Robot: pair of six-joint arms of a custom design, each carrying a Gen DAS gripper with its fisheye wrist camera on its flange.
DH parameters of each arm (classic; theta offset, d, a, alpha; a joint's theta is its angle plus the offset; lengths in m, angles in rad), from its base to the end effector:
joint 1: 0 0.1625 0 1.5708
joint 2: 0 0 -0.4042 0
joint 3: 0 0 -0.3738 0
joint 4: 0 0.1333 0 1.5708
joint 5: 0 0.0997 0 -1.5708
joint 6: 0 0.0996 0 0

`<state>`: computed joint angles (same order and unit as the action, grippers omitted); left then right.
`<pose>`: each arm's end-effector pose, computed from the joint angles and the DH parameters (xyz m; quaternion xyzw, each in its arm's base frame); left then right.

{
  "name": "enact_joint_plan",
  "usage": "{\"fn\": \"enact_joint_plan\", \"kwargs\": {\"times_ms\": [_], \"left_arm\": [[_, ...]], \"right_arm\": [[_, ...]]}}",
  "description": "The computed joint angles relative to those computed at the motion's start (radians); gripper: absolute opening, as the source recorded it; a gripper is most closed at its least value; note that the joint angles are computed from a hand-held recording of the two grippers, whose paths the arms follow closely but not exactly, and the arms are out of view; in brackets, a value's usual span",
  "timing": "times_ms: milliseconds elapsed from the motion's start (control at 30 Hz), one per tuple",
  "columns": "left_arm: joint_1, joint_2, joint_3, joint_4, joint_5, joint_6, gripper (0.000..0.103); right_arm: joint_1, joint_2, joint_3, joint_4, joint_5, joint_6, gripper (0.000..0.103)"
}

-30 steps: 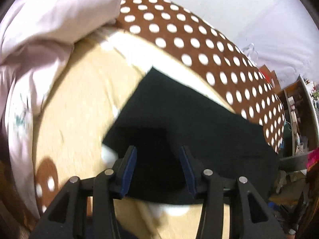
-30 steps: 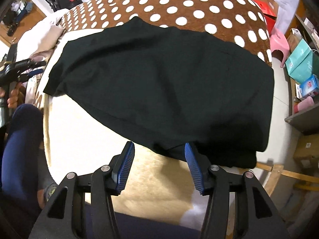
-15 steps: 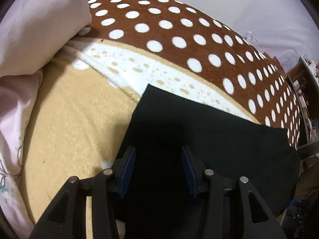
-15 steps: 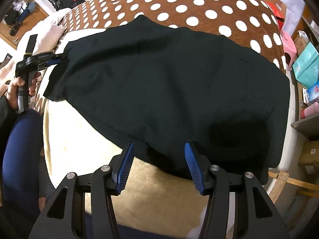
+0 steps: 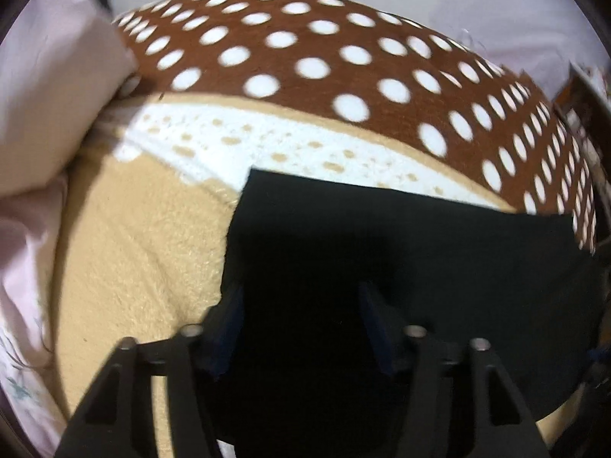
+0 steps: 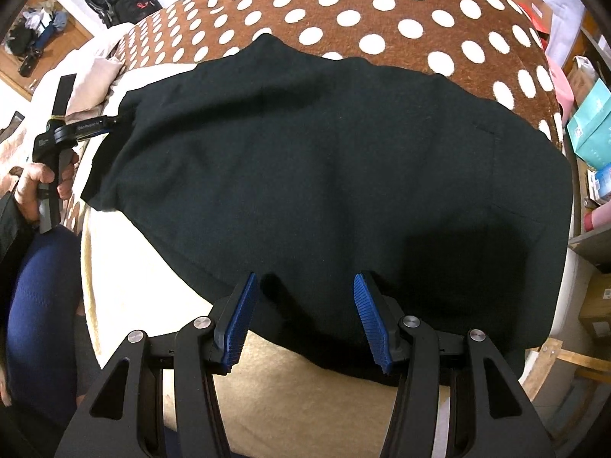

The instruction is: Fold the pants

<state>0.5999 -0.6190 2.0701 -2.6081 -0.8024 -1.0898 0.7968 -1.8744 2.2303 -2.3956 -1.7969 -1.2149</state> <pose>-0.2458 -0.4135 -0.0798 0.0230 0.9103 -0.2165 0.3520 -0.1739 -0.3367 0.3764 0.1858 -0.9488 0.0338 0.2533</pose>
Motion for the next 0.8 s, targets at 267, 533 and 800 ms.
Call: {"fn": "enact_joint_plan", "kwargs": {"times_ms": [267, 533, 800], "left_arm": [[-0.035, 0.028, -0.062, 0.093, 0.022, 0.008, 0.007], [-0.029, -0.015, -0.115, 0.146, 0.108, 0.062, 0.007], [0.067, 0.032, -0.222, 0.307, 0.057, 0.072, 0.021]], "right_arm": [[-0.008, -0.003, -0.011, 0.018, 0.011, 0.015, 0.053], [-0.024, -0.004, -0.026, 0.007, 0.044, 0.043, 0.053], [-0.046, -0.008, -0.027, -0.022, 0.068, 0.071, 0.053]]}}
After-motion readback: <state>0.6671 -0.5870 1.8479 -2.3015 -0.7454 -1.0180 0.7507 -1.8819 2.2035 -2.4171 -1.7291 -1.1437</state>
